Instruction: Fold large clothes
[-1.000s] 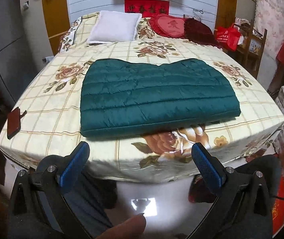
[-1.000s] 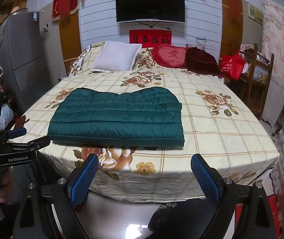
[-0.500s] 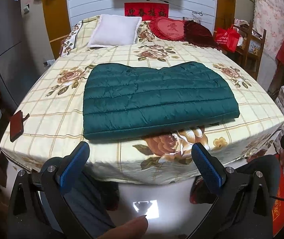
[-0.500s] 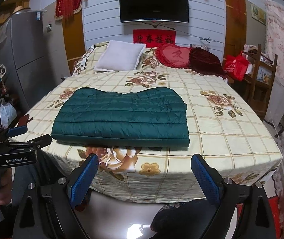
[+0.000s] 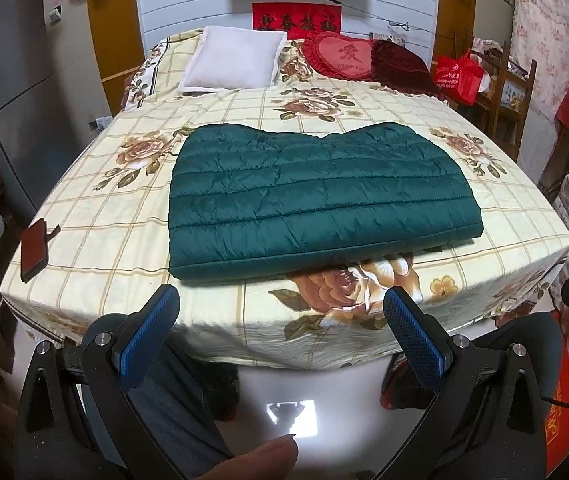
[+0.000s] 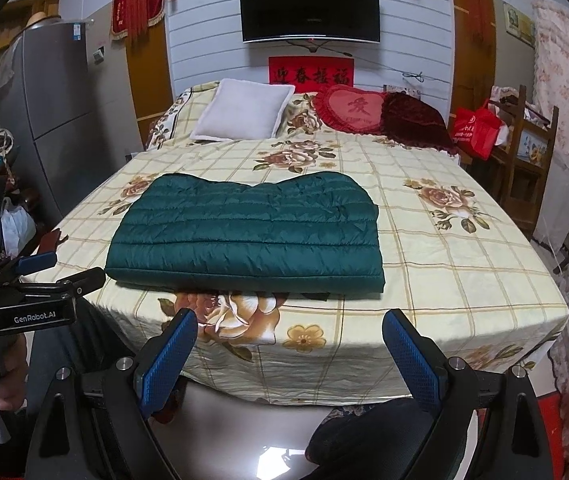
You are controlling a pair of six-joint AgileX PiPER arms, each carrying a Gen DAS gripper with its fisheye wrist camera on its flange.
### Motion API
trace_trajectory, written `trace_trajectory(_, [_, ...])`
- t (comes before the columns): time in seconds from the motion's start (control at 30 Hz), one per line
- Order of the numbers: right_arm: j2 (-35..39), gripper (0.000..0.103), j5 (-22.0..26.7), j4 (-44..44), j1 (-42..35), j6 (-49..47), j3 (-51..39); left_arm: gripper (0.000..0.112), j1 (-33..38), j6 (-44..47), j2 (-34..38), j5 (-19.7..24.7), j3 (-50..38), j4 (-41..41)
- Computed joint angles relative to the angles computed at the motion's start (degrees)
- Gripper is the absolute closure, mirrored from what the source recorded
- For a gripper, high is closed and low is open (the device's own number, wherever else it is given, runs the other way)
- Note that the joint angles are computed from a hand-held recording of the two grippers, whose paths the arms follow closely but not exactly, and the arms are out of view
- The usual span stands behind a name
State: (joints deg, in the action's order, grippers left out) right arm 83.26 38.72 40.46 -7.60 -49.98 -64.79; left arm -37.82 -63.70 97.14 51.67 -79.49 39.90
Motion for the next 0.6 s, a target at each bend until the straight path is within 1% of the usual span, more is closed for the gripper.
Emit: trace_trajectory(0.6, [0.1,0.011,1.1,1.0,0.2,-0.4,-0.4,0.010,0.5,0.9,0.2,0.0,-0.2,-0.7])
